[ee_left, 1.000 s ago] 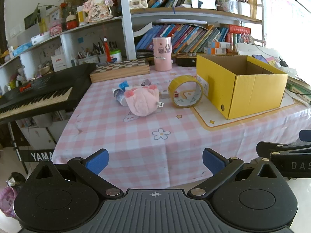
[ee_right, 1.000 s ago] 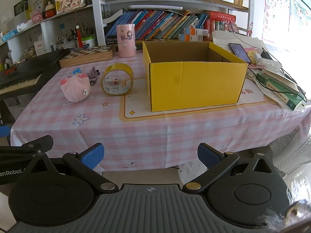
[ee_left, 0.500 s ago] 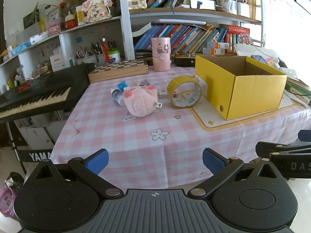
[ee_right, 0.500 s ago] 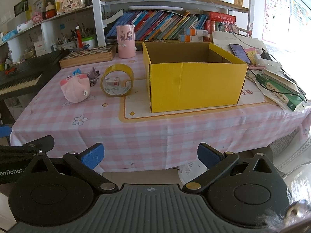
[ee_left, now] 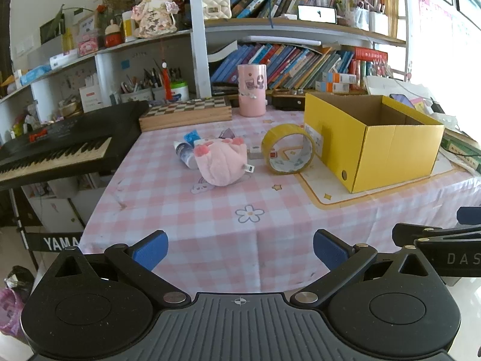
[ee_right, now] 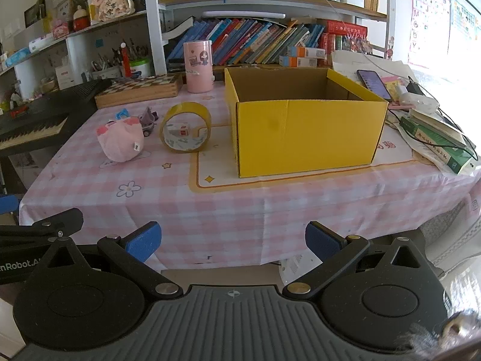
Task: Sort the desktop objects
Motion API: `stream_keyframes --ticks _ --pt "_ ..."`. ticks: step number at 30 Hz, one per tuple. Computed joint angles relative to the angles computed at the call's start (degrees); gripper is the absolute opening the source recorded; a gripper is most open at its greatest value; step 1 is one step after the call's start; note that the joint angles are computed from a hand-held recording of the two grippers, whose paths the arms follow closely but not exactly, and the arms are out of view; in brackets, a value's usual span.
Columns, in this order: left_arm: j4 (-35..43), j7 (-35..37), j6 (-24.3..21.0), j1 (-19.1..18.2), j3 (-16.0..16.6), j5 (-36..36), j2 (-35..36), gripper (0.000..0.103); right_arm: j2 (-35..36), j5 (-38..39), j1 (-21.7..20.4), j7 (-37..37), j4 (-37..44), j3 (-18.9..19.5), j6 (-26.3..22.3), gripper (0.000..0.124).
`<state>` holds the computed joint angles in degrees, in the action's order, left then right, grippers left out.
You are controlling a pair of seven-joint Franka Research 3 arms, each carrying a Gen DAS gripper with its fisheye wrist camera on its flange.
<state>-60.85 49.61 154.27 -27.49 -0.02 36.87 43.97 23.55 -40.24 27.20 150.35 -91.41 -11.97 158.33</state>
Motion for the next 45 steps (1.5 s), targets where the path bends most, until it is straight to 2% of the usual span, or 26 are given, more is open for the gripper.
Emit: stream_keyframes --ticks 5,12,17,21,26,33,45 --pt "-0.3 -0.2 0.3 0.2 0.1 0.0 -0.1 0.103 0.4 0.4 0.2 -0.2 0.4 -0.1 0.1 0.103" --pt "-0.4 -0.8 -1.6 -0.2 0.8 0.7 -0.4 0.103 0.9 0.6 0.4 -0.4 1.2 0.0 -0.6 0.103" --pt "-3.1 -1.7 1.8 0.7 0.4 1.4 -1.7 0.103 1.5 1.3 0.3 -1.6 1.9 0.2 -0.5 0.101" --pt "-4.5 -3.2 3.7 0.6 1.2 2.5 -2.5 0.103 2.0 1.4 0.8 -2.1 2.4 -0.1 0.2 0.101" --pt "-5.0 -5.1 4.1 0.2 2.5 4.7 -3.0 0.103 2.7 2.2 1.1 -3.2 3.1 -0.3 1.3 0.101" --pt "-4.9 -1.1 1.9 1.9 0.3 3.0 -3.0 0.103 4.2 5.8 1.3 -6.3 5.2 0.2 0.6 0.1" --pt "-5.9 0.1 -0.3 2.6 0.3 2.3 -4.0 0.103 7.2 11.7 1.4 -12.3 9.3 0.7 0.8 0.098"
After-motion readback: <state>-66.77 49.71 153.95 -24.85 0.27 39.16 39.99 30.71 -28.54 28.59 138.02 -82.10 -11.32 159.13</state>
